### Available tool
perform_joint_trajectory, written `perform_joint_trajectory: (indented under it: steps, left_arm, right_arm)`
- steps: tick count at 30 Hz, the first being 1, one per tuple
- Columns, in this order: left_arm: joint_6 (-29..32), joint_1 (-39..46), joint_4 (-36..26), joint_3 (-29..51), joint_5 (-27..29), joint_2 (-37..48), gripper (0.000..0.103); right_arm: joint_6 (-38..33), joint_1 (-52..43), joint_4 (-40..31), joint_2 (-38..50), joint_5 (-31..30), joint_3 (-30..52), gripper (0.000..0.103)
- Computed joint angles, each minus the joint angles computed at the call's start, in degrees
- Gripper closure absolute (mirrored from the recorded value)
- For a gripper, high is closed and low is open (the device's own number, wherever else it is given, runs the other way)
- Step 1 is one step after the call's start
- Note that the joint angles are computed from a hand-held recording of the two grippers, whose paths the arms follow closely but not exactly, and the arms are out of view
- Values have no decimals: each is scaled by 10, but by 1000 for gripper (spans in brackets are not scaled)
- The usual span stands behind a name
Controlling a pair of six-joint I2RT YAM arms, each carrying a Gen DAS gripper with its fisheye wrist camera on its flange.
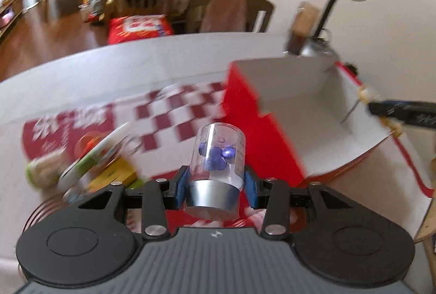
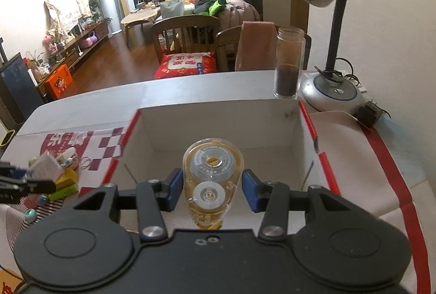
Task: Organize rigid objects
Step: 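Lower the jar and tape dispenser into the red box and open both grippers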
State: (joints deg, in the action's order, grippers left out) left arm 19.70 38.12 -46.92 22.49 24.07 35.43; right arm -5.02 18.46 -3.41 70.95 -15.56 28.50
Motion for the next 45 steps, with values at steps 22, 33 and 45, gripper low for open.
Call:
perform_joint_trajectory:
  steps: [22, 33, 45]
  left_arm:
    - [-295, -479, 310, 205, -205, 512, 62]
    - [-300, -499, 296, 309, -195, 686, 62]
    - [-305, -499, 243, 360, -195, 767, 62]
  right_arm:
    - [-103, -20, 13, 226, 19, 104, 57]
    - [-127, 2, -57, 310, 66, 169, 57]
    - [-108, 16, -82, 326, 102, 176, 56]
